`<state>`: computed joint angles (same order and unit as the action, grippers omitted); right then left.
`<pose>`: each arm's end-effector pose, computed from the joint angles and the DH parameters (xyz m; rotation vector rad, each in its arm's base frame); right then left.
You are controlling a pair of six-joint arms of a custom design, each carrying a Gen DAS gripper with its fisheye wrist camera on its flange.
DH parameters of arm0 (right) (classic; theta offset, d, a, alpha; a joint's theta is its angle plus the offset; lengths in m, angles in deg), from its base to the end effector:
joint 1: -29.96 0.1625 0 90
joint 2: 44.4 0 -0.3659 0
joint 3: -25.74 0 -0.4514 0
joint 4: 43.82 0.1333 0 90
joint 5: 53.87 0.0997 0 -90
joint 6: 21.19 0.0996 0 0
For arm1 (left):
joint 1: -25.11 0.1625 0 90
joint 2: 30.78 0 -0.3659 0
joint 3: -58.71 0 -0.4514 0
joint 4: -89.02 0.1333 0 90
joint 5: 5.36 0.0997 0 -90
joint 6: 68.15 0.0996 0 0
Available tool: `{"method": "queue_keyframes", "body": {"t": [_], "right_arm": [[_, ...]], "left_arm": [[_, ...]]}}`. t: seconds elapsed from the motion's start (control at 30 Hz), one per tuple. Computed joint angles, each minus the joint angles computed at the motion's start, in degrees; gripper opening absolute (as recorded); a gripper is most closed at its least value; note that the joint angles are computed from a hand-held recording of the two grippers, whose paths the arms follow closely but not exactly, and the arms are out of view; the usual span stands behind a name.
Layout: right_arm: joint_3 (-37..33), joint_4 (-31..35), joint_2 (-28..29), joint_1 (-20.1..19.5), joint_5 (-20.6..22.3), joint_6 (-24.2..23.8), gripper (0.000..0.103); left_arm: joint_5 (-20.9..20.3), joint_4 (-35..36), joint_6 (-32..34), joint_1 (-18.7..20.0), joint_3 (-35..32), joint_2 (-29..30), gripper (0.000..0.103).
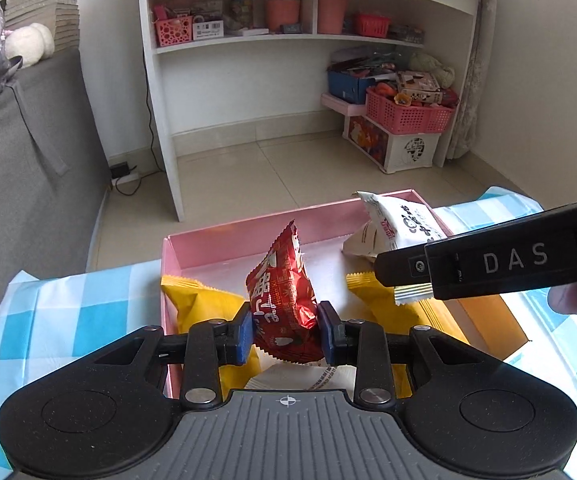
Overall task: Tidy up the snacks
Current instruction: 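Carry the white packet and red snack into the pink box, opening both tools, then withdraw both tools from the box back toward the snack pile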
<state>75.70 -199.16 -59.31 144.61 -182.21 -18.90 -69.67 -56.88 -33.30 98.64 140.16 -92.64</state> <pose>0.4189 -0.7415 -0.0198 0.2521 -2.4796 0.8541 -0.0381 -0.7514 0.3205 0.9189 2.3468 -0.7220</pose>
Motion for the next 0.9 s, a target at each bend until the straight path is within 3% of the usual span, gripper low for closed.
{"method": "queue_keyframes", "body": {"t": [0.1, 0.17, 0.3, 0.5, 0.9], "right_arm": [[-1.0, -0.6, 0.9, 0.0, -0.3, -1.8, 0.051], [-1.5, -0.6, 1.2, 0.2, -0.9, -2.6, 0.062], [-1.5, -1.0, 1.3, 0.5, -2.0, -3.0, 0.069], [0.2, -0.4, 0.0, 1.2, -3.7, -1.4, 0.077], [9.2, -1.8, -5.1, 4.0, -6.9, -0.1, 0.087]], "left_arm": [[-0.8, -0.5, 0.6, 0.5, -0.3, 0.2, 0.033], [-1.2, -0.1, 0.7, 0.7, -0.3, 0.1, 0.035], [-1.9, 0.3, -0.1, 0.8, -0.2, -0.4, 0.064], [-1.4, 2.0, -0.9, 0.3, 1.5, -2.8, 0.075], [0.4, 5.1, -3.0, -0.8, 9.7, -11.8, 0.081]]}}
